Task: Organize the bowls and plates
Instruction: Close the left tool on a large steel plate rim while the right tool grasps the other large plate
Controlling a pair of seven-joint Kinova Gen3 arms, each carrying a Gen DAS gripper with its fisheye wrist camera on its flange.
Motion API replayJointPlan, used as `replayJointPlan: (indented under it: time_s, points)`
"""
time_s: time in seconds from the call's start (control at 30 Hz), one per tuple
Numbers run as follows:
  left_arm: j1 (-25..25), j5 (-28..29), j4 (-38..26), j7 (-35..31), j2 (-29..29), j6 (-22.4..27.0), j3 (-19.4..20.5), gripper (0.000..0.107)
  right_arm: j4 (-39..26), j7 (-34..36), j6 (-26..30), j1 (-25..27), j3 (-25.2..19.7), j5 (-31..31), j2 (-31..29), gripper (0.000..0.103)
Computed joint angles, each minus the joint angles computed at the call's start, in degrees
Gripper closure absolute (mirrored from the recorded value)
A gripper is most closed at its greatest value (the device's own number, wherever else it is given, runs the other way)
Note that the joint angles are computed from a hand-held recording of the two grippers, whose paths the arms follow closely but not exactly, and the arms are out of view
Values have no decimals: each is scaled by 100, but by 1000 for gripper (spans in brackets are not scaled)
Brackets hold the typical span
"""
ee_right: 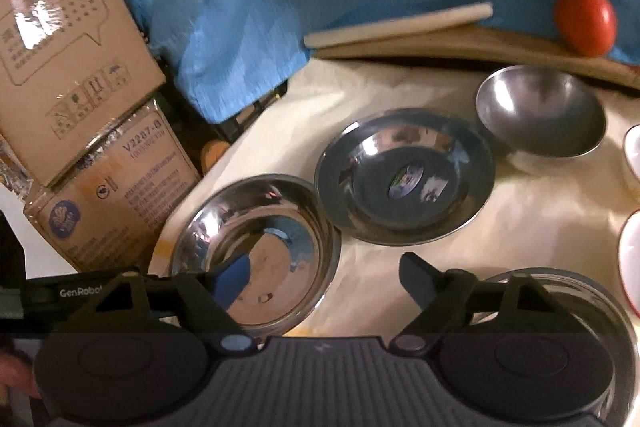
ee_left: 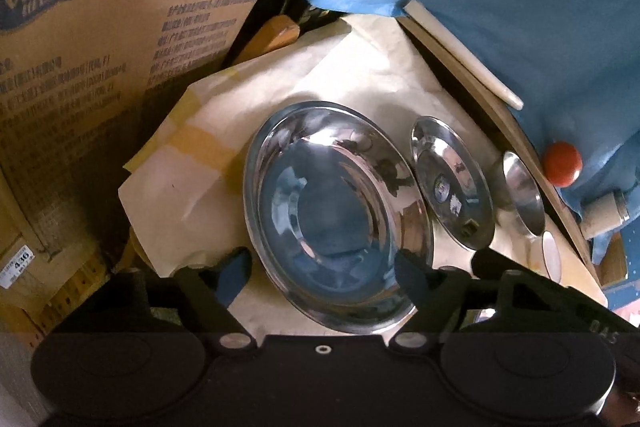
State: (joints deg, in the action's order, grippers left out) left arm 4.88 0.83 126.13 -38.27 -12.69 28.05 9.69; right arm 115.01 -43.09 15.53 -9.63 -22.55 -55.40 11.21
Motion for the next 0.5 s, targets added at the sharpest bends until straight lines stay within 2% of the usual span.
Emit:
replayJointPlan:
  time_s: [0.1,0.13,0.23,0.3,0.37,0.5]
  points:
    - [-77,-79,-29,214,65,28,94,37,-268,-514,309,-219,313,544,195,24]
    - [-108,-148,-55,325,99,54,150,39,-354,-654,414,-249,369,691,266,28]
    - [-200,-484,-123,793,167,166,361,52,-612,-1118,678,-381,509,1155,469,42]
    - [-230,-751,-163,1156,201,251,480,56,-735,-1305,820,-375,506,1357,570,49]
    - [-207,-960,-173,1438,218,289,539,58,-858,-1488,935,-397,520,1548,672,62]
    - [-166,-1359,-140,2008,229,308,635,68,-1019,-1571,1101,-314,408,1718,823,75]
